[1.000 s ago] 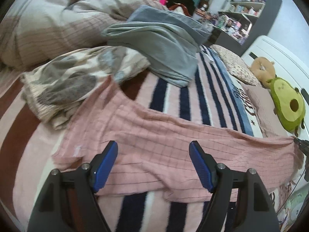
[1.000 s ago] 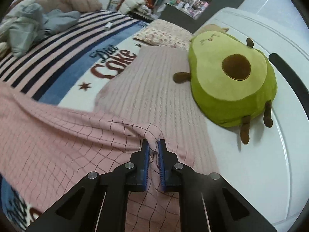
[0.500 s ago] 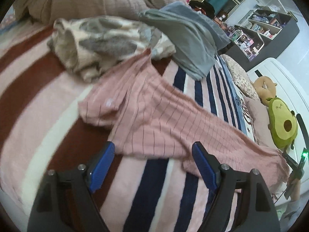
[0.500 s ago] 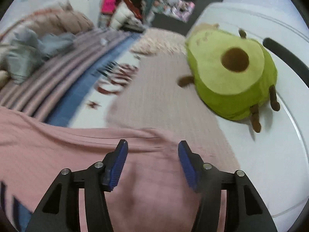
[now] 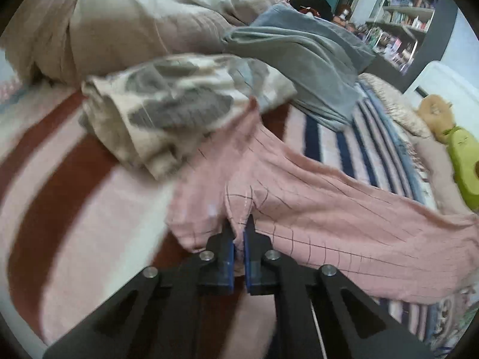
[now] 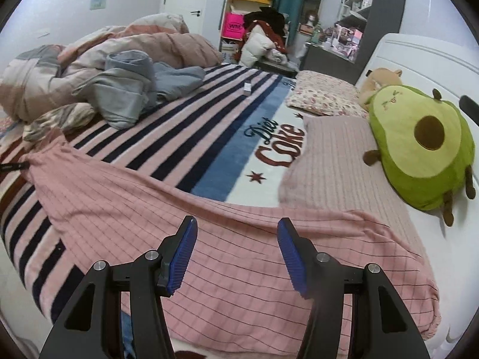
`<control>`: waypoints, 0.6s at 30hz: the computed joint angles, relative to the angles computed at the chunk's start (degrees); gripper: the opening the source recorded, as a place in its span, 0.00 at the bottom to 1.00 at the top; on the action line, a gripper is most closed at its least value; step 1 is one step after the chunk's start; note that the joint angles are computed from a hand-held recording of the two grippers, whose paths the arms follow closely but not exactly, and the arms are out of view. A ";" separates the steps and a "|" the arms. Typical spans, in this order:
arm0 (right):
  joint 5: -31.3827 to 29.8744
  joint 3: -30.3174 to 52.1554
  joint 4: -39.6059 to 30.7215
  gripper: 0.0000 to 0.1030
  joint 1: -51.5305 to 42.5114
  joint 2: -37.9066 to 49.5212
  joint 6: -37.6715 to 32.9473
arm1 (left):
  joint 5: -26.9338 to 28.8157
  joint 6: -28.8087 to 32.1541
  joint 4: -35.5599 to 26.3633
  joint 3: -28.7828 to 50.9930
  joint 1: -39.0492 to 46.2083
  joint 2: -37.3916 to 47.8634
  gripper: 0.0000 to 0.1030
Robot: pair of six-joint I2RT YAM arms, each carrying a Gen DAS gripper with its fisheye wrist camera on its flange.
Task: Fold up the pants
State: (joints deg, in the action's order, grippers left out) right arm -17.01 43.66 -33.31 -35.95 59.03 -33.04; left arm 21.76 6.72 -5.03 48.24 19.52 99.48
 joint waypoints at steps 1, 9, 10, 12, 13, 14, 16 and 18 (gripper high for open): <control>-0.17 0.15 -0.33 0.49 0.75 -0.35 0.67 | 0.09 -0.36 0.11 1.23 0.23 0.70 0.03; -2.23 0.38 -3.22 0.50 3.47 -2.70 3.27 | -9.93 -3.63 -0.92 6.11 -1.18 6.09 0.45; -2.30 0.09 -3.55 0.50 3.80 -3.20 3.45 | -9.35 -4.03 -0.58 5.31 -0.29 5.56 0.56; -2.86 -0.53 -4.18 0.50 4.47 -4.17 3.81 | -4.35 -3.98 -1.26 3.62 2.63 4.14 0.63; -3.25 -0.99 -4.31 0.50 5.05 -4.77 4.30 | -0.52 -3.95 -2.62 3.07 4.47 3.65 0.63; -3.31 -1.51 -4.31 0.49 5.84 -5.48 4.98 | 2.95 -3.66 -3.93 2.48 5.96 3.26 0.63; -3.70 -2.21 -4.02 0.50 7.22 -6.33 6.29 | 8.53 -2.72 -6.10 1.80 7.81 3.19 0.64; -4.29 -2.80 -3.52 0.50 8.73 -6.85 7.91 | 15.98 -1.51 -8.84 2.76 8.67 5.41 0.72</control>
